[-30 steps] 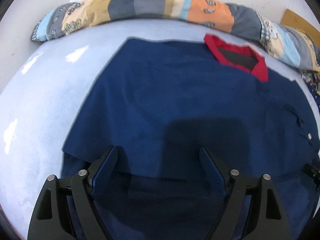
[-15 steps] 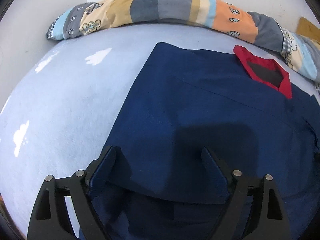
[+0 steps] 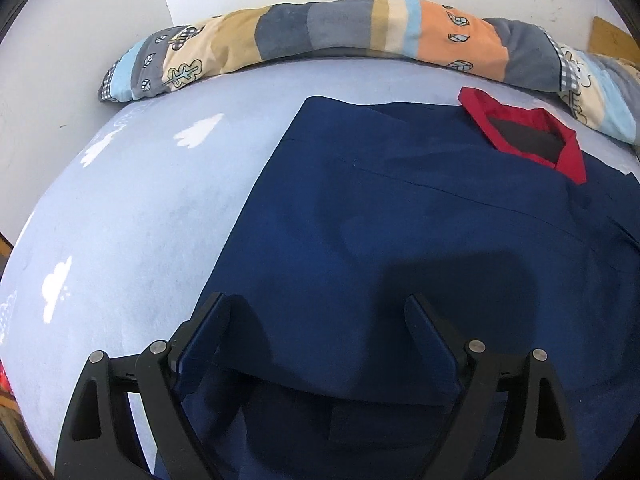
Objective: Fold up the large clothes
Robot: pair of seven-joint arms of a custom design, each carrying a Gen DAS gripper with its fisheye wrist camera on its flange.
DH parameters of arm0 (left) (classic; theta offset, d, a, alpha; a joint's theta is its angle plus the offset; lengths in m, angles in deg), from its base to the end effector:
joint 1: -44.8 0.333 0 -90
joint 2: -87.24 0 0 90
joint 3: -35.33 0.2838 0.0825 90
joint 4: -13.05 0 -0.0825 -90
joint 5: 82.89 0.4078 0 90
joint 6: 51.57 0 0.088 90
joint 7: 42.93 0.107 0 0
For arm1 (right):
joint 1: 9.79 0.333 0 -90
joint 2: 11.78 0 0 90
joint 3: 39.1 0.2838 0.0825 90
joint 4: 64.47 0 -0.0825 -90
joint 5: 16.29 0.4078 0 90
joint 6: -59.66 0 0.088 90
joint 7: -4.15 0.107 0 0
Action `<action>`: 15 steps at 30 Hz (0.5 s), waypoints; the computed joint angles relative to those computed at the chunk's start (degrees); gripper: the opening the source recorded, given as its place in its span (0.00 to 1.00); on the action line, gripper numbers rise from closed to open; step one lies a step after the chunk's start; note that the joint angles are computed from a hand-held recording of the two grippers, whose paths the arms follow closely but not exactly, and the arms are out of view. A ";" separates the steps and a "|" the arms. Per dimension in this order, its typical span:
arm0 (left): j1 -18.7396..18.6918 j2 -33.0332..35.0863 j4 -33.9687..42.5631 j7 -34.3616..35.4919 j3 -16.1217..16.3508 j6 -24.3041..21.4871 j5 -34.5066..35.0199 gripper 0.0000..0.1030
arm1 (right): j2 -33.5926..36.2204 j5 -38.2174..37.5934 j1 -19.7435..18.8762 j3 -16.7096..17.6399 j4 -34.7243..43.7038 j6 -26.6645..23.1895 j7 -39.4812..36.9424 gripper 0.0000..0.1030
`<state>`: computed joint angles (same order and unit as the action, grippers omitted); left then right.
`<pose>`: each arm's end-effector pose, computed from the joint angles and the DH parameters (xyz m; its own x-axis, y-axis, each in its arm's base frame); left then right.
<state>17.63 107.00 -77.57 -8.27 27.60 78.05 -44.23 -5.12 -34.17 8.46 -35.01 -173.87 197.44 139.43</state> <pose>0.5932 -0.3809 0.4421 0.0653 -0.9890 -0.1327 -0.8164 0.0235 -0.5770 0.5922 0.2399 0.4339 -0.1971 -0.9789 -0.0531 -0.8804 0.2006 -0.4297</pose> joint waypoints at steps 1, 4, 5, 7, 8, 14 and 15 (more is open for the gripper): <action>0.01 -0.11 0.01 0.16 -0.04 -0.13 -0.13 0.86 | -0.55 1.00 -0.37 -0.04 -1.17 1.00 0.27 0.65; -0.11 -2.17 -1.67 -0.06 -0.29 0.38 0.61 0.86 | -3.13 -1.21 -0.19 -0.05 -3.04 2.42 1.29 0.65; -0.03 -3.04 -2.45 0.04 -0.55 0.74 0.75 0.86 | -4.00 -2.57 -0.05 0.09 -3.70 3.51 1.74 0.65; 0.27 -5.43 -5.03 0.15 -1.32 2.10 0.69 0.86 | -5.51 -3.59 0.24 0.60 -4.65 4.36 1.41 0.65; 0.51 -6.10 -5.81 0.66 -1.79 2.36 0.36 0.86 | -6.23 -1.83 0.31 0.87 -5.73 5.81 0.20 0.65; 2.24 -4.47 -5.93 9.14 -4.03 0.35 -7.64 0.86 | -4.51 3.16 0.65 1.32 -6.71 4.64 -5.19 0.67; 2.85 -5.08 -7.42 8.93 -3.94 2.32 -9.79 0.86 | -4.60 1.60 0.86 1.39 -6.82 4.63 -4.91 0.68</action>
<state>20.48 101.92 -84.99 0.65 23.66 80.38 -54.02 -9.72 -32.57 9.32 -33.62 -180.69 202.06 134.52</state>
